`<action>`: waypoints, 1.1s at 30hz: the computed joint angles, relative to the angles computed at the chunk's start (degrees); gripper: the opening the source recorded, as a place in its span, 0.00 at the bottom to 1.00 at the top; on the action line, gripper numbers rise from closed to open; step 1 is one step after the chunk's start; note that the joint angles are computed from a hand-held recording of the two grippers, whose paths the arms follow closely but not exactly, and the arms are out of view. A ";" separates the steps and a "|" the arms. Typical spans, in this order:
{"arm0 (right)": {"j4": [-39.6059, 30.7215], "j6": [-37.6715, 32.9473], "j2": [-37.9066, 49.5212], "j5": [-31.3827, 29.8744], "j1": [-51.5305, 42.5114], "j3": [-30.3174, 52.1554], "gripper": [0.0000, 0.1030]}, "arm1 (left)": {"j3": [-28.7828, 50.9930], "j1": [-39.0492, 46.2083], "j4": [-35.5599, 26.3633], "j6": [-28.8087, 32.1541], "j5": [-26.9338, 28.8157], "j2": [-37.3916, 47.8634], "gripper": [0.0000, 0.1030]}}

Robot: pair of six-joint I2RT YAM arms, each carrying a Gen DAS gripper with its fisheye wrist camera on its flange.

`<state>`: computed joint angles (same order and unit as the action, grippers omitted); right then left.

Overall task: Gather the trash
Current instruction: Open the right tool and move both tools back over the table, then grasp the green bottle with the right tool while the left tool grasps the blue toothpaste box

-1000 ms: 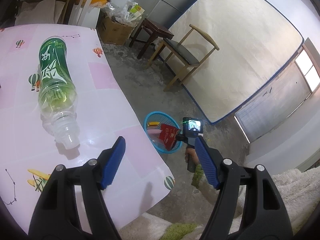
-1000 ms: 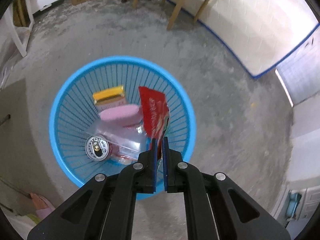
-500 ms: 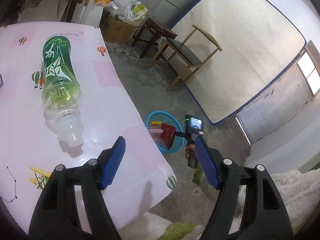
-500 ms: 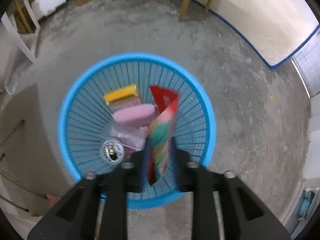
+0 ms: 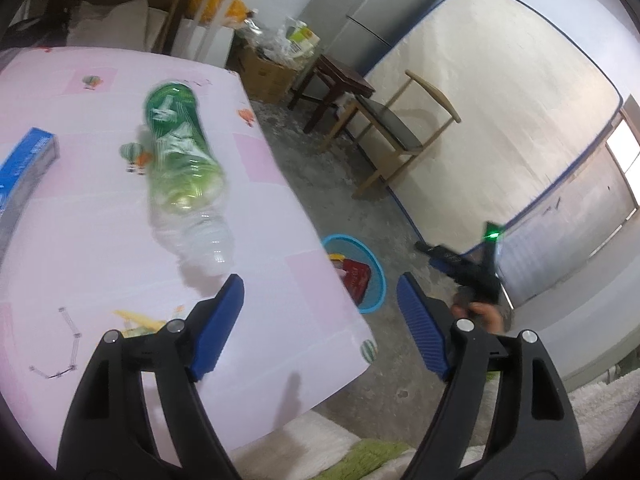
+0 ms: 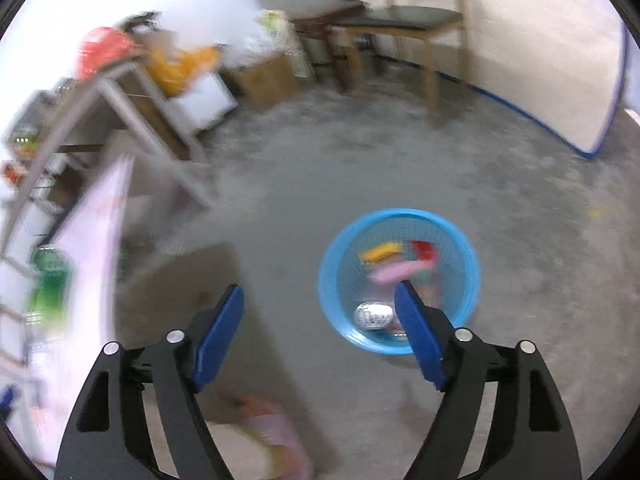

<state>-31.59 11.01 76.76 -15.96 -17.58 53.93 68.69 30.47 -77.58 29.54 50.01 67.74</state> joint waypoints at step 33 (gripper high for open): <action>-26.06 13.02 47.97 5.50 49.93 66.49 0.84 | 17.92 25.12 15.01 10.03 -17.87 27.93 0.81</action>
